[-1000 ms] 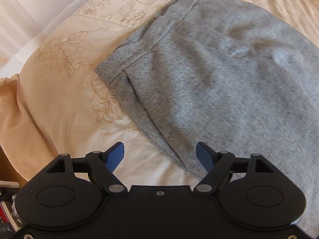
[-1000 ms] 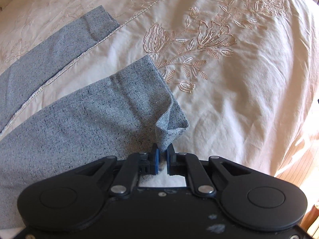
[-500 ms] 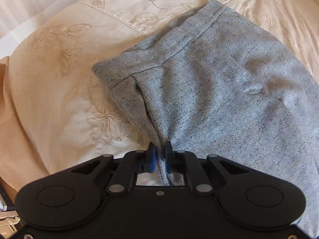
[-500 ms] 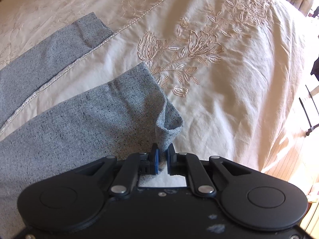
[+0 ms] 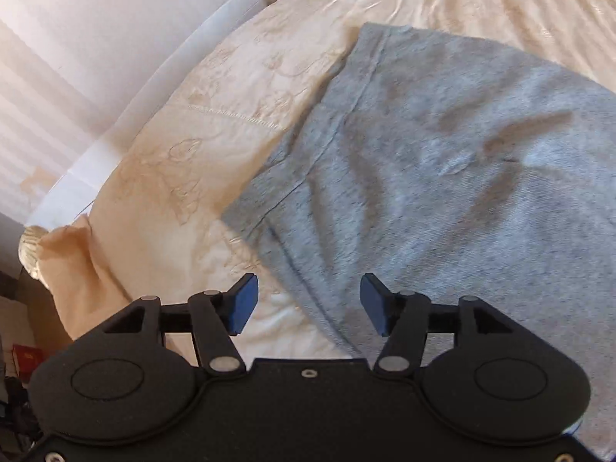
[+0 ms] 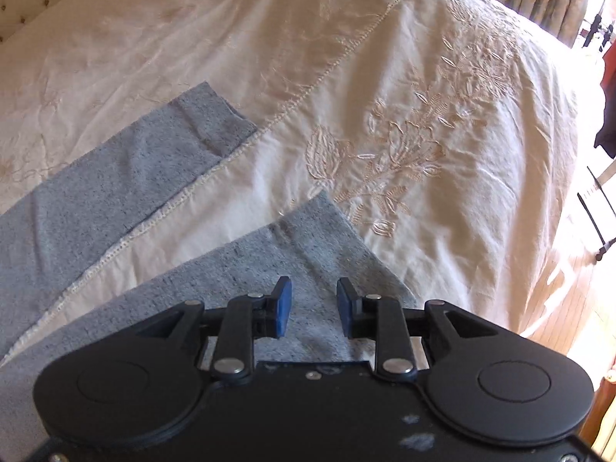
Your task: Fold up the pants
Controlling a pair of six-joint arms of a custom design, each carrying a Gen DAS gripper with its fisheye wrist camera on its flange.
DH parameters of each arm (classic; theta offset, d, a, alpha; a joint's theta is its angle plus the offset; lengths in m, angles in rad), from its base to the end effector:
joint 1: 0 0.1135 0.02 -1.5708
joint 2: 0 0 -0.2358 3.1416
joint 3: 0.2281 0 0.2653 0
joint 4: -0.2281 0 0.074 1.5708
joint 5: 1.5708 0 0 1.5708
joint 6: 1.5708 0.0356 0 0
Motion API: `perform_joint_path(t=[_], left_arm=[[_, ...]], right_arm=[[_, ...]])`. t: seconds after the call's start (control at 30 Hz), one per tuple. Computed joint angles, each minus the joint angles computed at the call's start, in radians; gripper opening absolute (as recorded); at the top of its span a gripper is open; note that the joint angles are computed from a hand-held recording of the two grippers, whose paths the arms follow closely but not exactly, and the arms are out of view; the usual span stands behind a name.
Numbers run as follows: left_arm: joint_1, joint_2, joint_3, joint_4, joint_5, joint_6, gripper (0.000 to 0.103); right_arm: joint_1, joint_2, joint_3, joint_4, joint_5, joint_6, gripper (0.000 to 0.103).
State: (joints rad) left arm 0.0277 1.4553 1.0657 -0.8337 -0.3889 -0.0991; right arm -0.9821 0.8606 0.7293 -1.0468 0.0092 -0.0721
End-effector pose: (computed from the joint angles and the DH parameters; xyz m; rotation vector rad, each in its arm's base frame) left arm 0.2906 0.0216 0.2045 -0.2677 2.7248 0.5214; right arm 0.0954 -0.1434 0.2167 1.2294 2.5071 -0.2905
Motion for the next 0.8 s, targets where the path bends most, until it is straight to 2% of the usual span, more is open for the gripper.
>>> perform_joint_path(t=[0.17,0.37,0.53,0.7,0.8], left_arm=[[-0.183,0.148,0.172,-0.024,0.106,-0.025,0.064],[-0.318,0.458,0.492,-0.087,0.203,-0.078,0.064],[-0.357,0.695,0.740,-0.170,0.224,-0.135,0.064],[-0.368,0.892,0.967,-0.301,0.243,-0.127,0.064],[-0.367,0.952,1.013,-0.324,0.235,-0.113,0.066]], right_arm=[[0.164,0.267,0.140,0.110,-0.203,-0.096,0.032],[0.296,0.651,0.382,0.201,-0.306,-0.381,0.033],[0.351,0.961,0.664,0.176,-0.349,-0.611,0.035],[0.404,1.213,0.938,0.117,-0.361,-0.809,0.037],[0.429,1.358,1.125,0.045,-0.368,-0.921,0.038]])
